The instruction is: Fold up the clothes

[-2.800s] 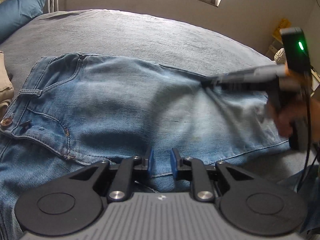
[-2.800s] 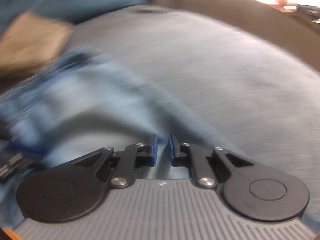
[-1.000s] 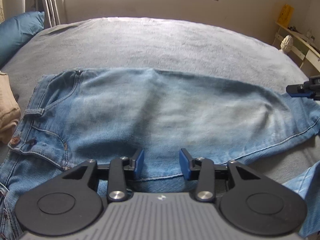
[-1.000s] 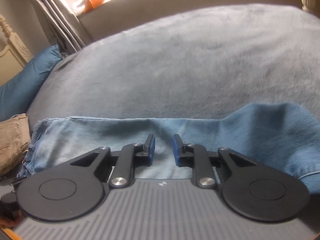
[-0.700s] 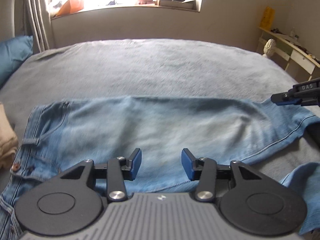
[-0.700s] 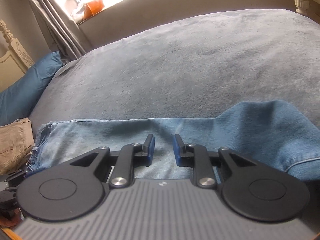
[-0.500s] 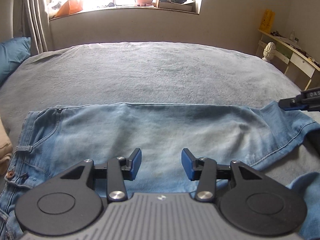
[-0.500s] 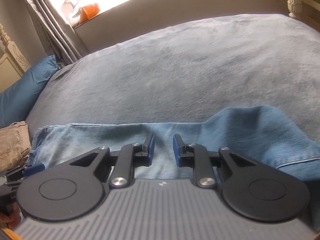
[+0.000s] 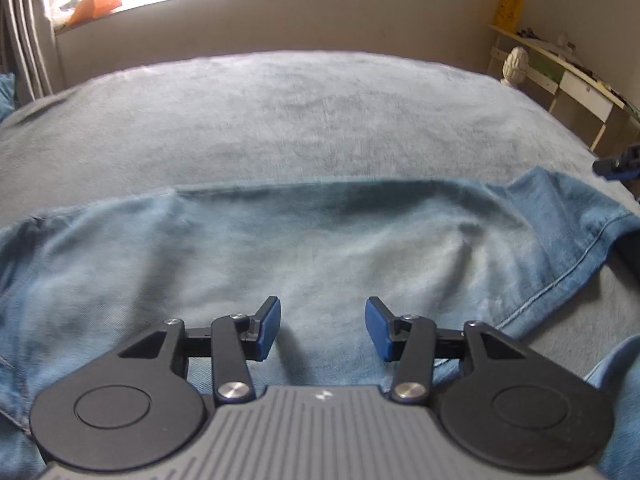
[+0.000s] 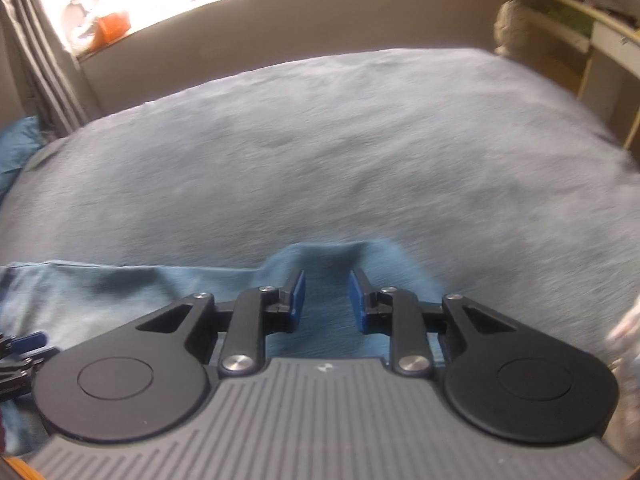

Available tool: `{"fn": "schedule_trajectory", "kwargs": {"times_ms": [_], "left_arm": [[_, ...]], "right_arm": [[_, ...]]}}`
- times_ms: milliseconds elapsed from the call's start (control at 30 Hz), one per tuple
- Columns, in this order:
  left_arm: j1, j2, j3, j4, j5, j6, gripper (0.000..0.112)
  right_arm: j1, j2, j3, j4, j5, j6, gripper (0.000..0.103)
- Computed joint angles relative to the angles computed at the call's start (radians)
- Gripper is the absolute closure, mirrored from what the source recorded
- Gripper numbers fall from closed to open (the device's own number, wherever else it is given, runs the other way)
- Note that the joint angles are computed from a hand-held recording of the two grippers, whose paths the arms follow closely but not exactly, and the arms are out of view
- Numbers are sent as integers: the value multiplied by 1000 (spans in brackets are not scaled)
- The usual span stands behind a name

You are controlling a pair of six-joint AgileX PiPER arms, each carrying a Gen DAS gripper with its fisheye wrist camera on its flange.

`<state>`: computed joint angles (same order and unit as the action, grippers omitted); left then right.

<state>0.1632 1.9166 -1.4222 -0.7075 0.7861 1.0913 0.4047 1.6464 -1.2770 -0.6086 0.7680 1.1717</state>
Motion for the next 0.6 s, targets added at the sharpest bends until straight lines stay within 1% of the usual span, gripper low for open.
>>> {"fn": "schedule_trajectory", "kwargs": {"times_ms": [167, 300, 400, 467, 533, 600], "left_arm": [[8, 16, 10, -30, -2, 51, 63], [20, 21, 15, -60, 6, 90, 62], [22, 29, 5, -64, 18, 89, 61], [24, 33, 0, -67, 24, 89, 61], [27, 36, -2, -72, 28, 90, 61], [29, 39, -4, -76, 32, 91, 61]], "right_arm": [[-69, -1, 30, 36, 21, -26, 76], [-113, 16, 39, 24, 31, 10, 71], [-167, 37, 30, 99, -9, -13, 60], [-195, 60, 12, 178, -34, -78, 47], [-212, 88, -18, 255, -23, -143, 43], [-208, 110, -49, 270, 21, -149, 43]]}}
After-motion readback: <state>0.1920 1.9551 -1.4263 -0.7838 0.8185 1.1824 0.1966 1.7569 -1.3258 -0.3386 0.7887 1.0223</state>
